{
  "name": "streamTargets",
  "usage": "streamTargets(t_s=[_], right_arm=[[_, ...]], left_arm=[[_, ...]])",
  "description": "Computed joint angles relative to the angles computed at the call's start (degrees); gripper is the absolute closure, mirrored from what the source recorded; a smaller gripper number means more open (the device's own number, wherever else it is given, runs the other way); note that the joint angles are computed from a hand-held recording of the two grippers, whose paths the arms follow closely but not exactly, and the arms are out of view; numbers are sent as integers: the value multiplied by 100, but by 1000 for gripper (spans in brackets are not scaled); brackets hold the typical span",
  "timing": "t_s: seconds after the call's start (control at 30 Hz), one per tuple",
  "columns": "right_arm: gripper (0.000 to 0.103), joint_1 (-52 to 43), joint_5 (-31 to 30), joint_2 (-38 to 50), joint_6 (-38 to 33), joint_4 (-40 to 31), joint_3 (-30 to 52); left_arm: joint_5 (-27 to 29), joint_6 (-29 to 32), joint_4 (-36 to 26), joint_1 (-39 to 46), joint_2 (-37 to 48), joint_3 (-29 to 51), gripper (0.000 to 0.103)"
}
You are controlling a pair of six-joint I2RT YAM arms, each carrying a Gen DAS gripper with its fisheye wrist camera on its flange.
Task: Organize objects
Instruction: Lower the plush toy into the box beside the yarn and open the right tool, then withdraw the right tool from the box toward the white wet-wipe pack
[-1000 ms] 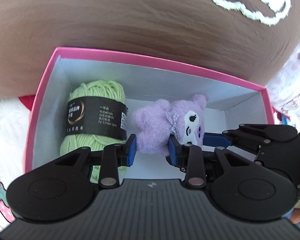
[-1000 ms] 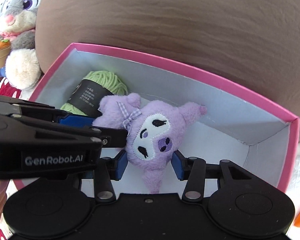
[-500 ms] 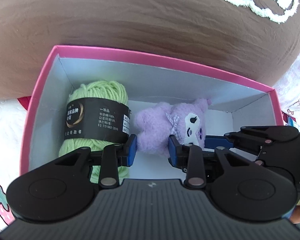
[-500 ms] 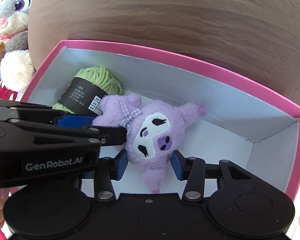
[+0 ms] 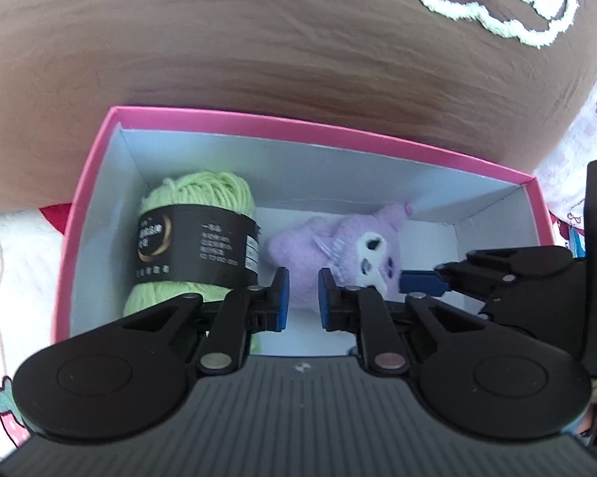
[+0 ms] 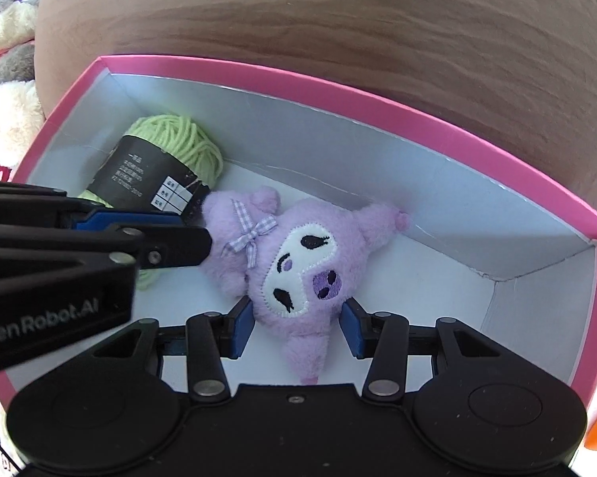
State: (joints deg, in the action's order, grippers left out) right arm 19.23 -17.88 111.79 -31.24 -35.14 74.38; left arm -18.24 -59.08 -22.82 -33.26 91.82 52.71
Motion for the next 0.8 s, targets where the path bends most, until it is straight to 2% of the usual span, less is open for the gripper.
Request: streamTargets(t_s=[0.13, 0.17, 0.23, 0.33, 0.53, 0.6, 0.63, 0.8], right_arm=[[49, -76, -393, -4, -93, -118, 82], [50, -85, -397, -20, -112, -132, 91], [42, -108, -348, -109, -253, -108, 42], [40, -241, -442, -309, -575, -241, -12], [39, -763, -972, -568, -1082, -697, 32], [39, -900, -1156, -598, -1197, -836, 108], [39, -755, -1188, -707, -1027, -660, -80], [39, -1214, -1608, -1203, -1524, -1185, -230]], left_arm=[[-180, -112, -26, -123, -115, -102, 89], [-201, -131, -41, -135, -112, -92, 89], [-209, -193, -53, -143, -125, -121, 89], [-287, -254, -119, -223, -197, -126, 88], [-461, -357, -595, -523, -478, 32, 86], [-564, -429, -848, -680, -647, 104, 85], [-651, -484, -1015, -783, -692, 179, 85], [-932, -842, -1734, -1264, -864, 514, 80]])
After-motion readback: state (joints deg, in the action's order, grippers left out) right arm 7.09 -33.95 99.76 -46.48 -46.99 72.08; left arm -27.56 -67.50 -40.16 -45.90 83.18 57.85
